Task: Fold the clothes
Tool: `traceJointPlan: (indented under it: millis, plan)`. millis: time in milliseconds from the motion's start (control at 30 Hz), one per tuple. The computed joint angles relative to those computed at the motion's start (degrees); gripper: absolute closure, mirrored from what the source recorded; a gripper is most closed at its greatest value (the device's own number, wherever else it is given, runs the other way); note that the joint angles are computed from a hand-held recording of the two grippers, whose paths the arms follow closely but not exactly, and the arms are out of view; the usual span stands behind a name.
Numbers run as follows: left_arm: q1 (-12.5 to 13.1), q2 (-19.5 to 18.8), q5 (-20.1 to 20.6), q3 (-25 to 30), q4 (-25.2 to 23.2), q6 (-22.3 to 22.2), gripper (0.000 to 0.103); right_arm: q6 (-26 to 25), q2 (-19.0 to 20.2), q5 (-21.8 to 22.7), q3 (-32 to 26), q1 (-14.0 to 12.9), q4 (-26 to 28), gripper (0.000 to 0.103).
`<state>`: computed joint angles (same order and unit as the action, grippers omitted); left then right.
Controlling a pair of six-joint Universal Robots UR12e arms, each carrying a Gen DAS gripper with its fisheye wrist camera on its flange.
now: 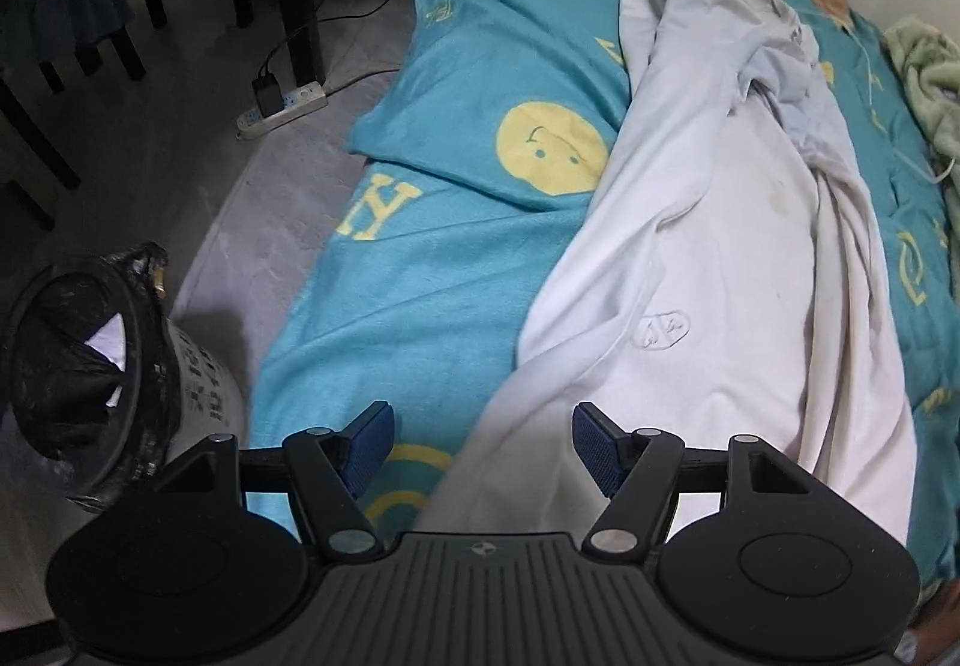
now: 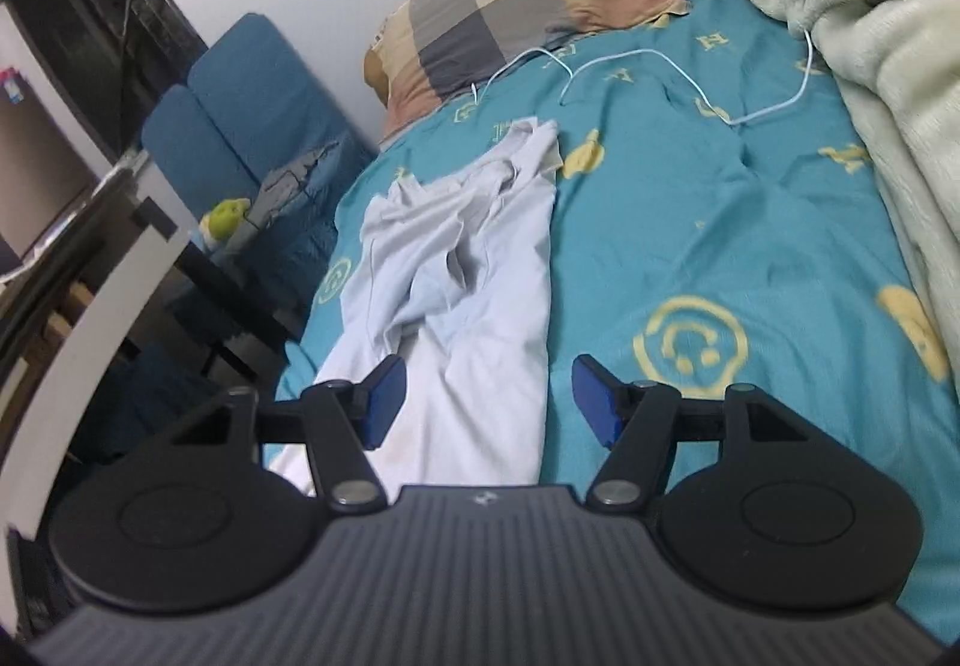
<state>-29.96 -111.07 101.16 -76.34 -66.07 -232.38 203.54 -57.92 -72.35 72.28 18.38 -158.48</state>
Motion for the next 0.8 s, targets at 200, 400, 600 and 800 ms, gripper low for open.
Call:
traceJointPlan:
  millis: [200,400,600,800]
  plan:
    - [1.2,1.2,-7.3,-1.2,-1.6,2.6,0.034,-9.5,-3.3,-2.4,3.3,1.7,3.5,0.040]
    - [2.2,2.0,-10.7,-3.1,-1.8,0.1,0.034,-8.5,-8.2,-4.4,9.0,2.3,4.8,0.040]
    - [2.3,2.1,-11.3,-3.0,-2.9,-0.4,0.056,-3.9,-8.7,-4.9,10.2,2.1,4.5,0.040]
    - [1.8,1.3,-12.7,-1.4,-4.6,1.2,0.063,-2.8,-8.1,-3.7,9.7,1.9,5.7,0.040]
